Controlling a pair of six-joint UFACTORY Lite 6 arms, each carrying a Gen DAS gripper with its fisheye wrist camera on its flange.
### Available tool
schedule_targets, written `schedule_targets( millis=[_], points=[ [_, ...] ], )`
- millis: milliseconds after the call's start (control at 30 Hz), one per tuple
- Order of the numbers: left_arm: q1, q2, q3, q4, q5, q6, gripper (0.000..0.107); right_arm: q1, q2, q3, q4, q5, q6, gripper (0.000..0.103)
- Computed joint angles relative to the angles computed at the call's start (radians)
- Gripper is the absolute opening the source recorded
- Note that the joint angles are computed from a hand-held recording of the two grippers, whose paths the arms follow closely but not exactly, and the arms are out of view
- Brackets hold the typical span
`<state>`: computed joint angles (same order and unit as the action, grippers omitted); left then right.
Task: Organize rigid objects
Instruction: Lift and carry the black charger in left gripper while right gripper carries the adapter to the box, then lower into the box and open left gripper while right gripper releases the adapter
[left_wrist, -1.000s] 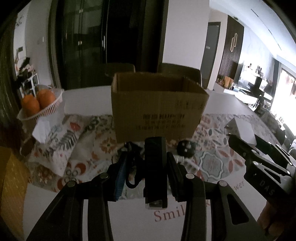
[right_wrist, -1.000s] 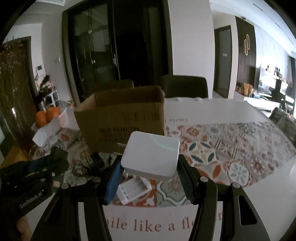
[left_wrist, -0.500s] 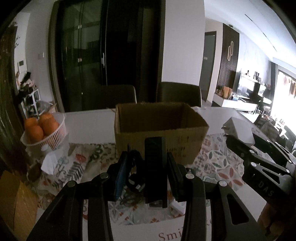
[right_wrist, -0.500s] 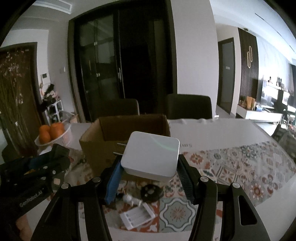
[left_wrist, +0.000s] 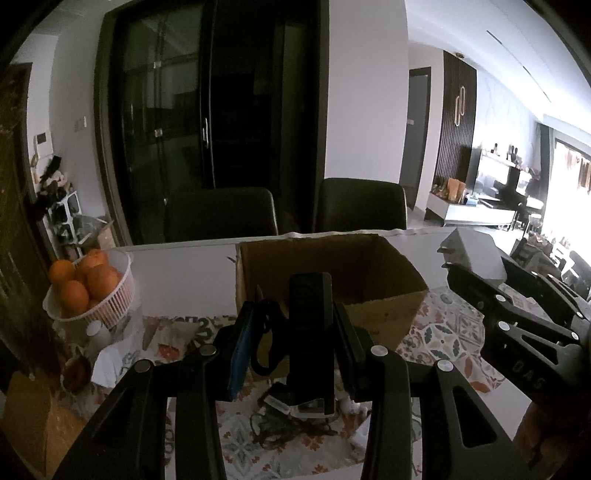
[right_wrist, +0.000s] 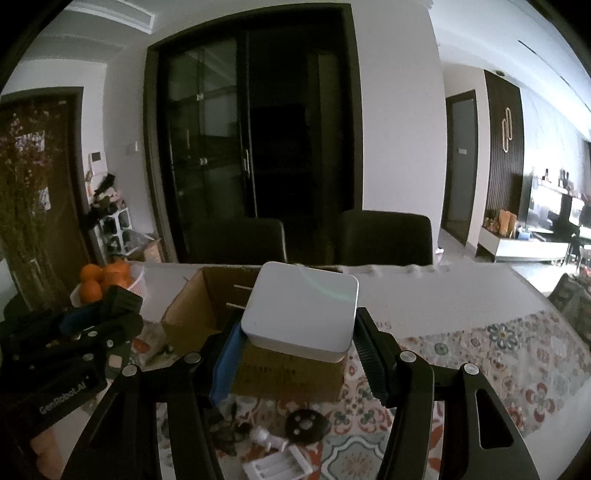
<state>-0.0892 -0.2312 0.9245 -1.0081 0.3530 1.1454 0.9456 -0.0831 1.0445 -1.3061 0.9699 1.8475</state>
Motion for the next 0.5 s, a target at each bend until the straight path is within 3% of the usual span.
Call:
schedule_targets(
  millis=[500],
  points=[
    [-0.078, 0.293, 0.294, 0.257, -0.036, -0.258, 0.040, -0.241, 0.110, 0.127, 0.052, -0.227, -0.162, 0.059]
  ],
)
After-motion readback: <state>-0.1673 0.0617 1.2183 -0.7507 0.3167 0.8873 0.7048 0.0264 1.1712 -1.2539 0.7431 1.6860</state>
